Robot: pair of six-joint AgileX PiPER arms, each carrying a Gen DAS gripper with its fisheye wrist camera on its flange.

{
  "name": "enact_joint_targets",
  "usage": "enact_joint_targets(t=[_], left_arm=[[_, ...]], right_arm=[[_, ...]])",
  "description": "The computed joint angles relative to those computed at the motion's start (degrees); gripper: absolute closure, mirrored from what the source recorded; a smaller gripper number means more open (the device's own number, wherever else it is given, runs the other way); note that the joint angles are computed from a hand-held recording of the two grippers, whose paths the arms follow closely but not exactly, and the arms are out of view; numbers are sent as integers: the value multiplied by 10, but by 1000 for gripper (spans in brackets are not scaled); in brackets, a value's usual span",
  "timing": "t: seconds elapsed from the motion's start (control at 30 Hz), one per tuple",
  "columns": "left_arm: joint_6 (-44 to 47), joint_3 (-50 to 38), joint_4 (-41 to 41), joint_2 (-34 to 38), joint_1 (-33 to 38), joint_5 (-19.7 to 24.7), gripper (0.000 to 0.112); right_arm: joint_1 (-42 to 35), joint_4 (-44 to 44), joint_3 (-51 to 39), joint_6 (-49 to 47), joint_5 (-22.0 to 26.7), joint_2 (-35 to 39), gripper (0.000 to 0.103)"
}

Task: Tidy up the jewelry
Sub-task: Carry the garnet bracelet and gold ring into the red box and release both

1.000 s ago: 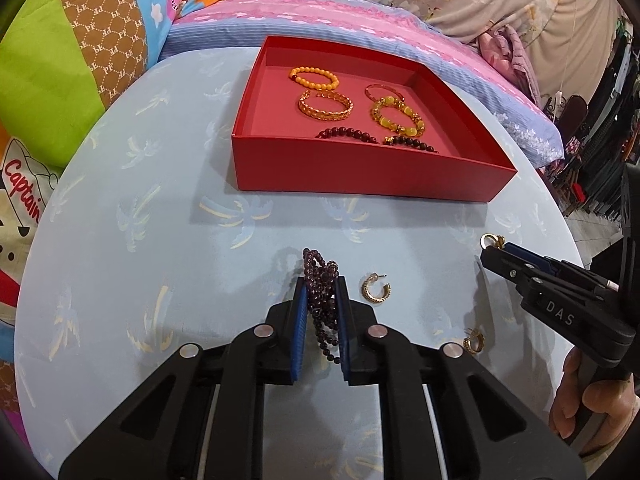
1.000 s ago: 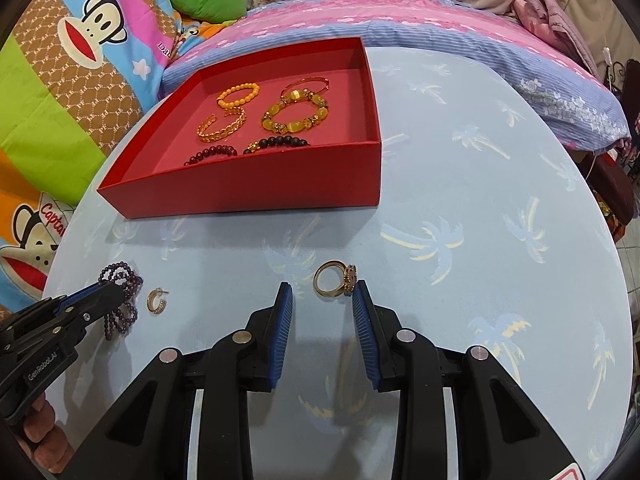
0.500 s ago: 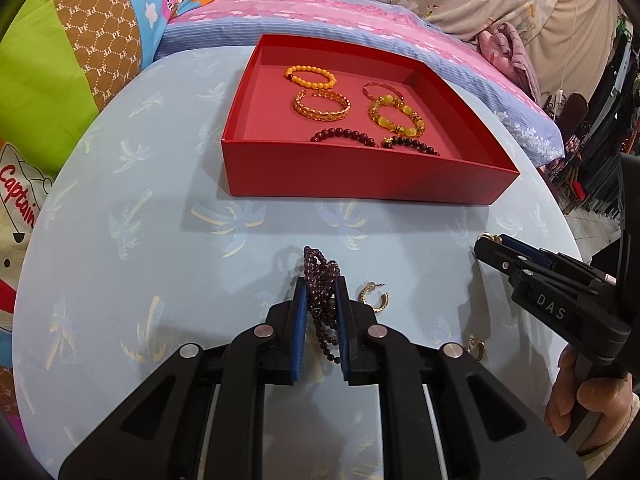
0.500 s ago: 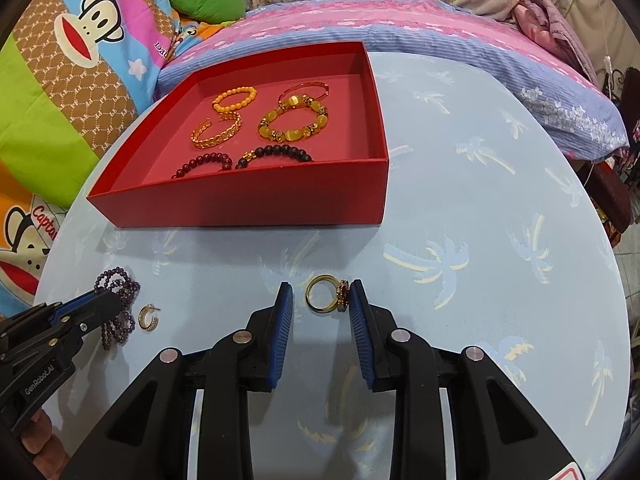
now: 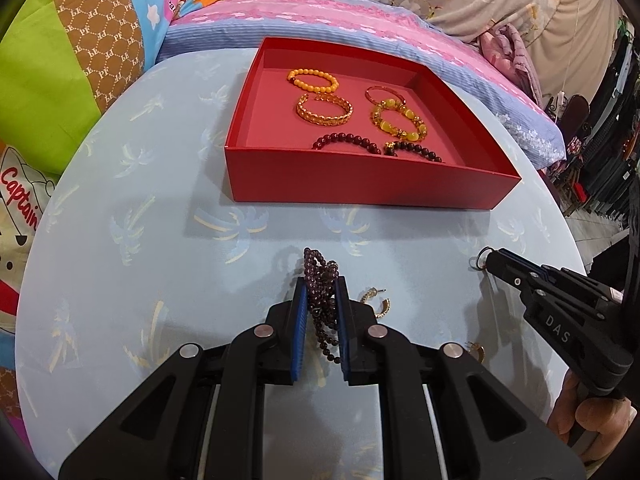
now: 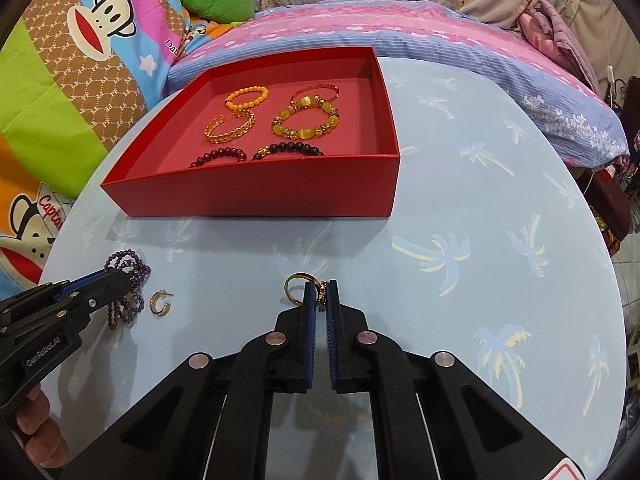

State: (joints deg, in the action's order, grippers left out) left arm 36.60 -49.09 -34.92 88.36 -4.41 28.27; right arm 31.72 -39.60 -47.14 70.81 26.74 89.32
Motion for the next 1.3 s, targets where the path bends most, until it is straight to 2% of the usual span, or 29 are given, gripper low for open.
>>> enact_joint_targets(t=[0.37, 0.7, 1.0, 1.3], left_arm=[[5, -5, -12, -26, 6, 19, 99], [15, -37, -32, -47, 10, 55, 99], [1, -131, -39, -5, 1, 71, 99], [-35, -236, -14, 77, -34, 62, 99]], right_arm=[[11, 16, 7, -9, -1, -44, 98], [6, 35, -14, -38, 2, -73, 98], [-42, 97, -64, -129, -19, -55, 98], [-90, 146, -145, -210, -25, 14, 98]])
